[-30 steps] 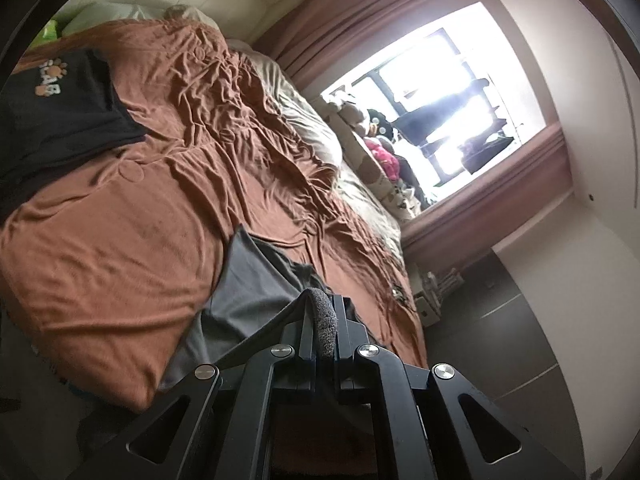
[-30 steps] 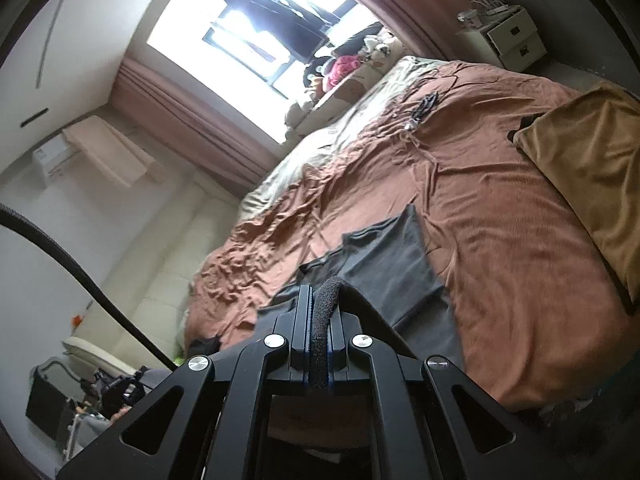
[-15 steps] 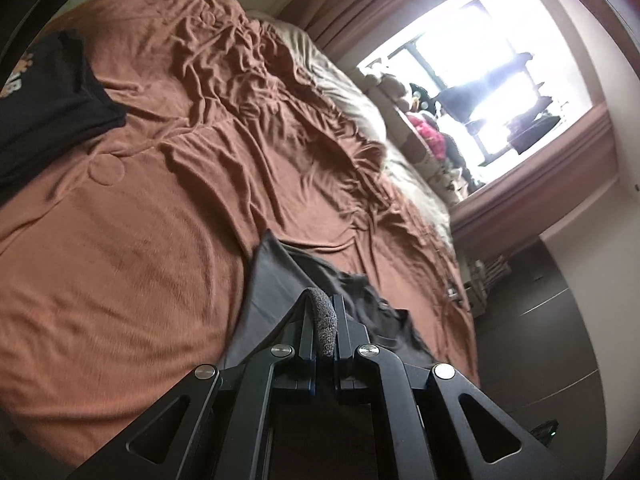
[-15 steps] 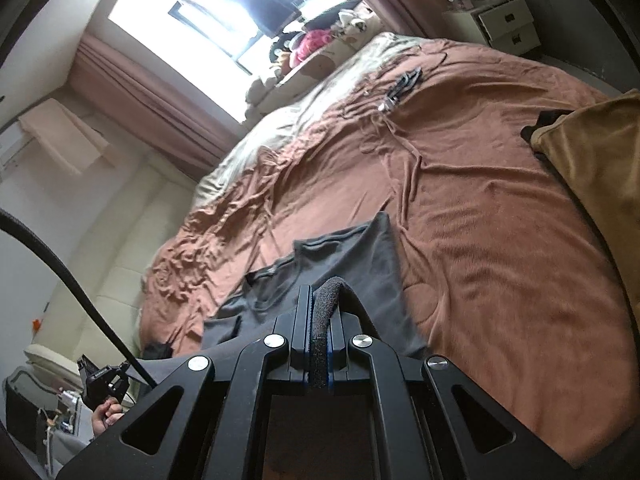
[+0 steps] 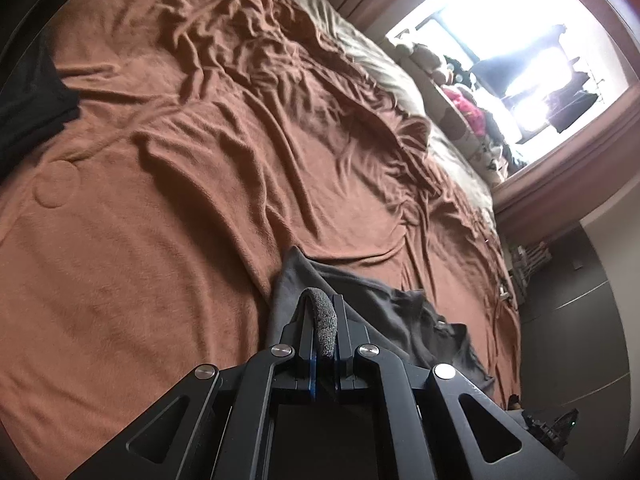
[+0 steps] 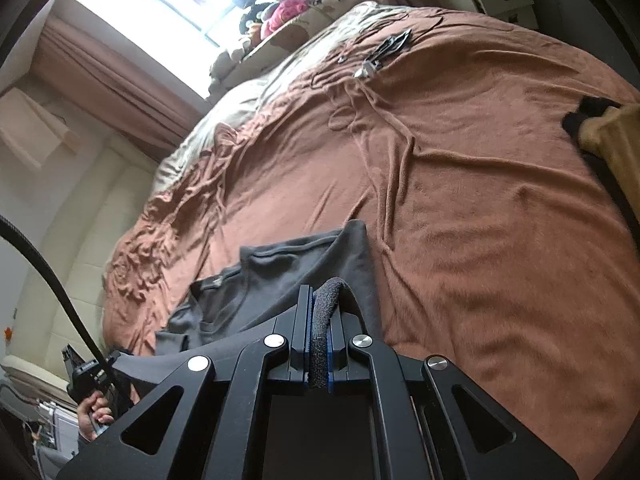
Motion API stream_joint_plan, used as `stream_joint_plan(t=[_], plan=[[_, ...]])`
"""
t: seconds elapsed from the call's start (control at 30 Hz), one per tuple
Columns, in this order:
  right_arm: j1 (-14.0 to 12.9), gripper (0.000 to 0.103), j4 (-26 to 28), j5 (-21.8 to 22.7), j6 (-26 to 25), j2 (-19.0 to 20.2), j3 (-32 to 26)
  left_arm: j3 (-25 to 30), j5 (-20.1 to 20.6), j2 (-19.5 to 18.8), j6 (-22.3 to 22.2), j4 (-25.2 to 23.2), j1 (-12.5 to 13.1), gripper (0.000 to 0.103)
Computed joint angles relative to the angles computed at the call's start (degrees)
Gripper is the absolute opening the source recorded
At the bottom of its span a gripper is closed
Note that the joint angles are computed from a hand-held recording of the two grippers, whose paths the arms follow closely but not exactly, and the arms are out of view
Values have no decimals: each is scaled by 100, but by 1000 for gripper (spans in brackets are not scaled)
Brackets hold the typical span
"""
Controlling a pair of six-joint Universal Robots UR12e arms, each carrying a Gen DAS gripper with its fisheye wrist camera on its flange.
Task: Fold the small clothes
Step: 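Carry the hem over onto the collar end and lower it with both tools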
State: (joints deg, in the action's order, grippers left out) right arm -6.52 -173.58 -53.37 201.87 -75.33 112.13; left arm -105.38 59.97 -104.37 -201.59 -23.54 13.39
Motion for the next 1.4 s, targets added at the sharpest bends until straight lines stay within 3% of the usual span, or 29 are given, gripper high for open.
stream_joint_plan(t=[0.13,0.4,0.6,0.73,1.1,1.4], plan=[[144,2,363,-119,-243,266,-378,312,212,-252,331,-318,-165,5],[341,2,850,-334,-422,678,-932,794,344,-673,565,-842,-304,5],[442,2,1241,-588,-555,958,-1285,1045,470,-938,517,-1182,-316,5],[491,2,1426,-815,-507,1063,-1419,1064,682,-1018,331,-1144,-317,5],[522,1,1230,-1047,-105,1044,-1318,980,926,-960,-54,-994,-312,5],[391,1,952,-851,-177,643,-943,699,640,-557,-63,-834,-125,5]])
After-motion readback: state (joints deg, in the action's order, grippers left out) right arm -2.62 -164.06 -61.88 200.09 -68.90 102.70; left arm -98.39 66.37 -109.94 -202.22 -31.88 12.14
